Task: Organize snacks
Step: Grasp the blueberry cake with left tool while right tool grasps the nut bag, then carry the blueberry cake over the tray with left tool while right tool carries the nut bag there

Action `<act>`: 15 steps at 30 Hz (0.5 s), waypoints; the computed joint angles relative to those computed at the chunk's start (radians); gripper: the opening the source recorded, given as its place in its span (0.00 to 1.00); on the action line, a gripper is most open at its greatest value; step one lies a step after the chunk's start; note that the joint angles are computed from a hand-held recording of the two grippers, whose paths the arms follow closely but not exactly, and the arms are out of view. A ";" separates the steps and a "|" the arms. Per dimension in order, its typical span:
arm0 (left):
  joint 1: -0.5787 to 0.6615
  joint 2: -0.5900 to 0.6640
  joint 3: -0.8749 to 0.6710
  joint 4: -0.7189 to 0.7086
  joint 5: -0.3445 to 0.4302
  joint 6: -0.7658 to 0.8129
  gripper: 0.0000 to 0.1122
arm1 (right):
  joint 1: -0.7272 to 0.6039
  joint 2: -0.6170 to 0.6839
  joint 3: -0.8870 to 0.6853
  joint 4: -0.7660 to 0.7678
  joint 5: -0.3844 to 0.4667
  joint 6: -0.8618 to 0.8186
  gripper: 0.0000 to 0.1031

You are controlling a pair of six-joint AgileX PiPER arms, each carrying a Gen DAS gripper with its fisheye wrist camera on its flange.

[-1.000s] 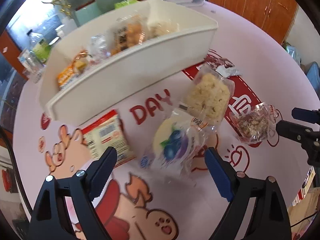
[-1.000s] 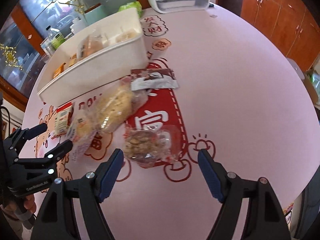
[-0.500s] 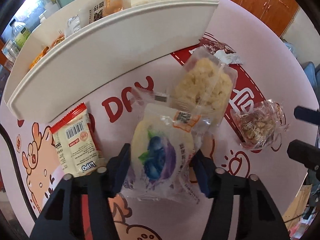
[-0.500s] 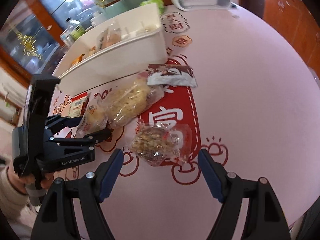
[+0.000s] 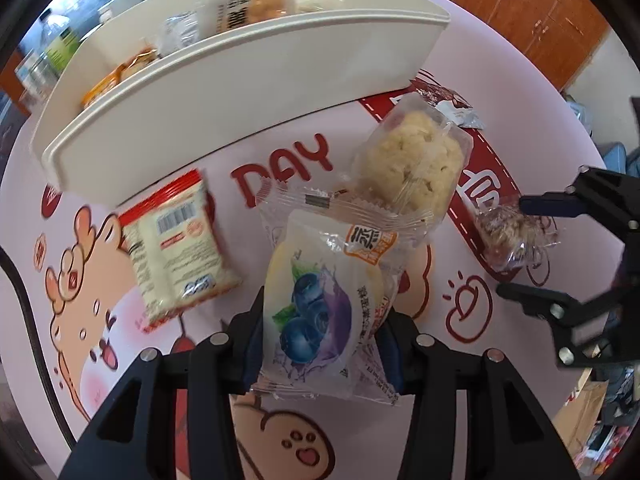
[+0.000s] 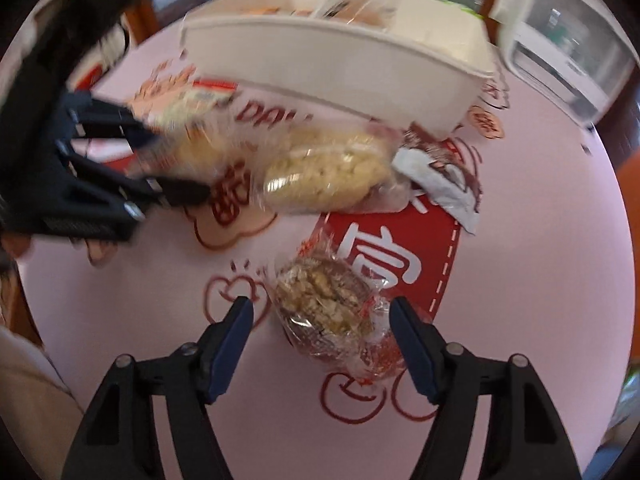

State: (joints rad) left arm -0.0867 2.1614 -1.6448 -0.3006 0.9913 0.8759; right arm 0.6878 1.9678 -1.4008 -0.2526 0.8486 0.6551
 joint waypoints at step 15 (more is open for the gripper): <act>0.074 -0.084 0.025 -0.045 0.061 0.047 0.41 | -0.008 -0.027 0.036 -0.015 -0.045 0.133 0.35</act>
